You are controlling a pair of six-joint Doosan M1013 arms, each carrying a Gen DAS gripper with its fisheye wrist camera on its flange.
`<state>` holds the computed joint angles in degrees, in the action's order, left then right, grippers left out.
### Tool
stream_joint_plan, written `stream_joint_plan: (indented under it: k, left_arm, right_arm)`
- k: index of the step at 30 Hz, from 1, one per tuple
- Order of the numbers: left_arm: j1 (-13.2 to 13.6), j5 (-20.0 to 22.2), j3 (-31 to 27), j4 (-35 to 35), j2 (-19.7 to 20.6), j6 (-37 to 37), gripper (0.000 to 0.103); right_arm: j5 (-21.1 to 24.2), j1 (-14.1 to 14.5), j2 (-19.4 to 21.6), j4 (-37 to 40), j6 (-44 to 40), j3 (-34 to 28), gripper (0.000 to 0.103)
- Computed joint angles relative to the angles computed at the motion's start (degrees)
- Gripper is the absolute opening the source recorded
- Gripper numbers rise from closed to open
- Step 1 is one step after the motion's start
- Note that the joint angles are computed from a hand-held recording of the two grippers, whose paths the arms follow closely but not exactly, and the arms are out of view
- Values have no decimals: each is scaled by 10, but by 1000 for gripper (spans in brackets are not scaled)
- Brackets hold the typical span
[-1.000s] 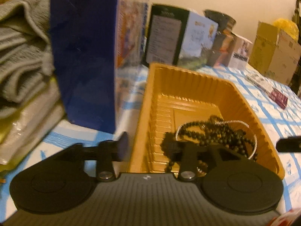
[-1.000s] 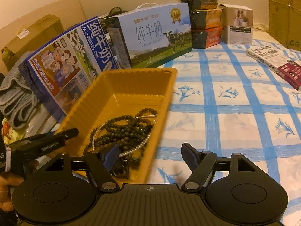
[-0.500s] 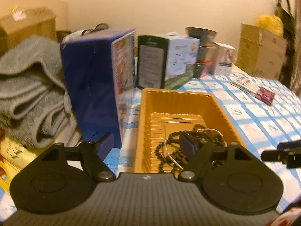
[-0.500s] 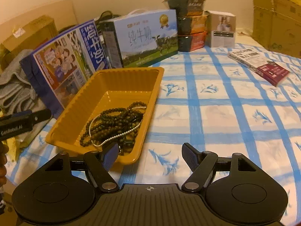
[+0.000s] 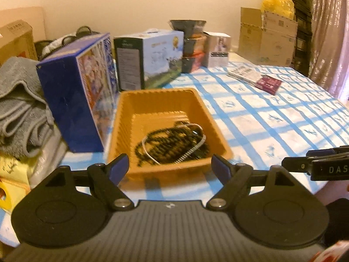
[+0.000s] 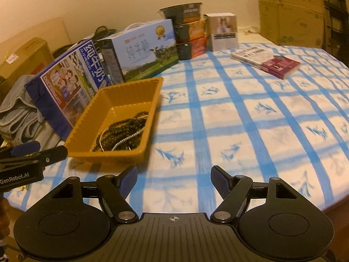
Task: Organize jewelry
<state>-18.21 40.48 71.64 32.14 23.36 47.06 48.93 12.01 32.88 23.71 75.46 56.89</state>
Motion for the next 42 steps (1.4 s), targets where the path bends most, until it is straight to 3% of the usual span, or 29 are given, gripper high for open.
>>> stream_joint_plan:
  k: [13,42]
  left_arm:
    - [-21,30,-23,-97,5,74,81]
    - [-32,63,-47,-98,22,95,81]
  right_arm:
    - [-8,-16,-37,8,14,50,74]
    - [13,-22,-32,0,11,47,74]
